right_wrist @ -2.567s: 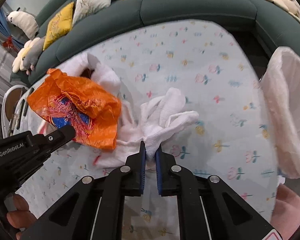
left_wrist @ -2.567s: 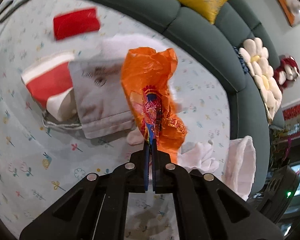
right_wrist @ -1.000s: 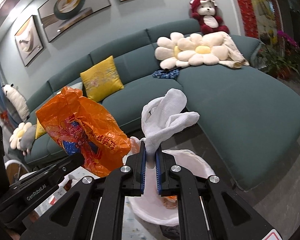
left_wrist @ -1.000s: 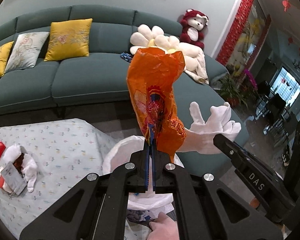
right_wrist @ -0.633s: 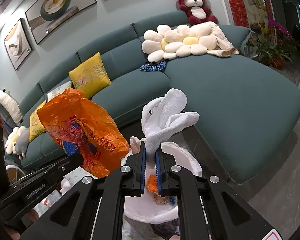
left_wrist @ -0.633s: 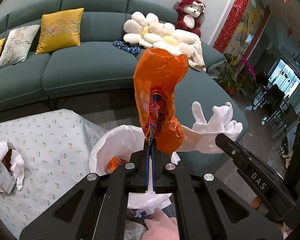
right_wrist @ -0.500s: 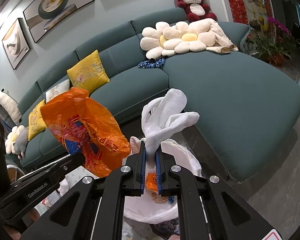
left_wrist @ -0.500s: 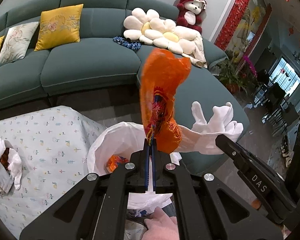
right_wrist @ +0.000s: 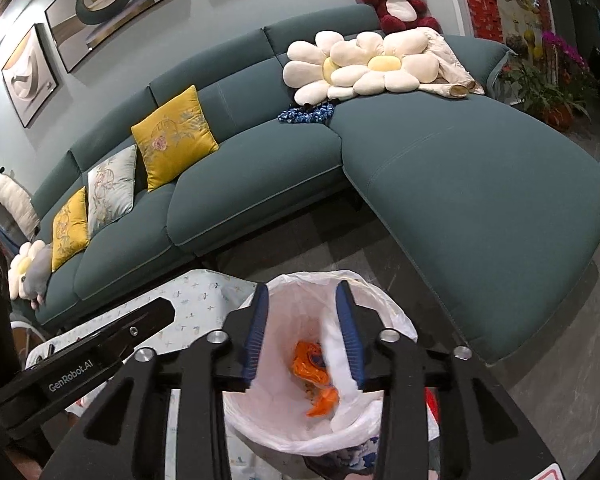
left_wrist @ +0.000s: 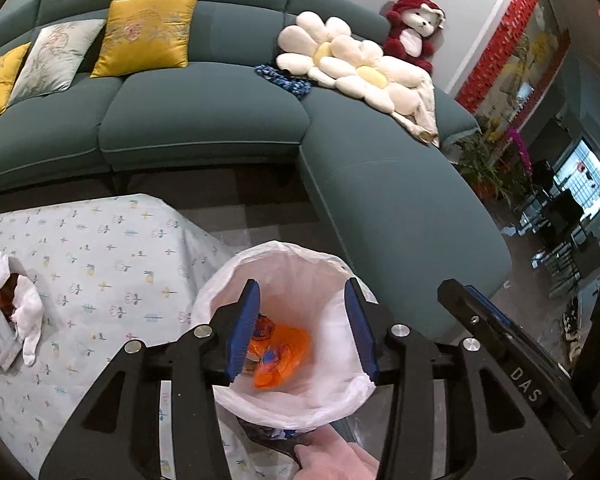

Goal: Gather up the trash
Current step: 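Lift the wrapper and white bag over the bin and open both tools, then move both tools back over the table toward the paper cup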

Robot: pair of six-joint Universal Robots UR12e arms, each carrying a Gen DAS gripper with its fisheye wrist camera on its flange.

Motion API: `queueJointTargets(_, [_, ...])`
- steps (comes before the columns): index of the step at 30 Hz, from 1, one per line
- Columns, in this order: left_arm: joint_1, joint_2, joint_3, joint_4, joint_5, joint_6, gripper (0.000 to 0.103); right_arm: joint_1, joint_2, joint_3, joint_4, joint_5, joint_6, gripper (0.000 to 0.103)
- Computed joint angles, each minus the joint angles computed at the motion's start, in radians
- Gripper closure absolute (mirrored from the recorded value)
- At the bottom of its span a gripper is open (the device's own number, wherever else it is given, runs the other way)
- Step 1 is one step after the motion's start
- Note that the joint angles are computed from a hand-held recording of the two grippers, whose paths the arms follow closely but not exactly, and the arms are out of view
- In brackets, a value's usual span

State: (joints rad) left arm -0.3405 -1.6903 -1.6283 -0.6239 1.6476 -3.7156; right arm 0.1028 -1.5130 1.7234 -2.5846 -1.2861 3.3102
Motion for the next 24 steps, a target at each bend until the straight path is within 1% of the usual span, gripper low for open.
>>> queueJointTargets(3, [0.008,0.009,-0.010,0.000,0.007,-0.010,0.061,0.008,0.003,-0.005,0.008,-0.001,-0.003,0.066])
queueJointTargets(6, [0.012,0.021,-0.019,0.001,0.019,-0.010,0.061,0.019,0.002,-0.010,0.015,-0.013,-0.009,0.062])
queueJointTargets(12, [0.020,0.047,-0.042,0.012,0.036,-0.017,0.061,0.041,-0.001,-0.018,0.029,-0.024,-0.023,0.061])
queueJointTargets(18, [0.033,0.082,-0.073,0.025,0.050,-0.031,0.060,0.065,-0.006,-0.026,0.030,-0.034,-0.034,0.057])
queueJointTargets(21, [0.041,0.100,-0.089,0.029,0.061,-0.042,0.056,0.081,-0.008,-0.032,0.035,-0.034,-0.044,0.057])
queueJointTargets(24, [0.049,0.119,-0.107,0.032,0.073,-0.056,0.054,0.100,-0.009,-0.039,0.034,-0.043,-0.052,0.053])
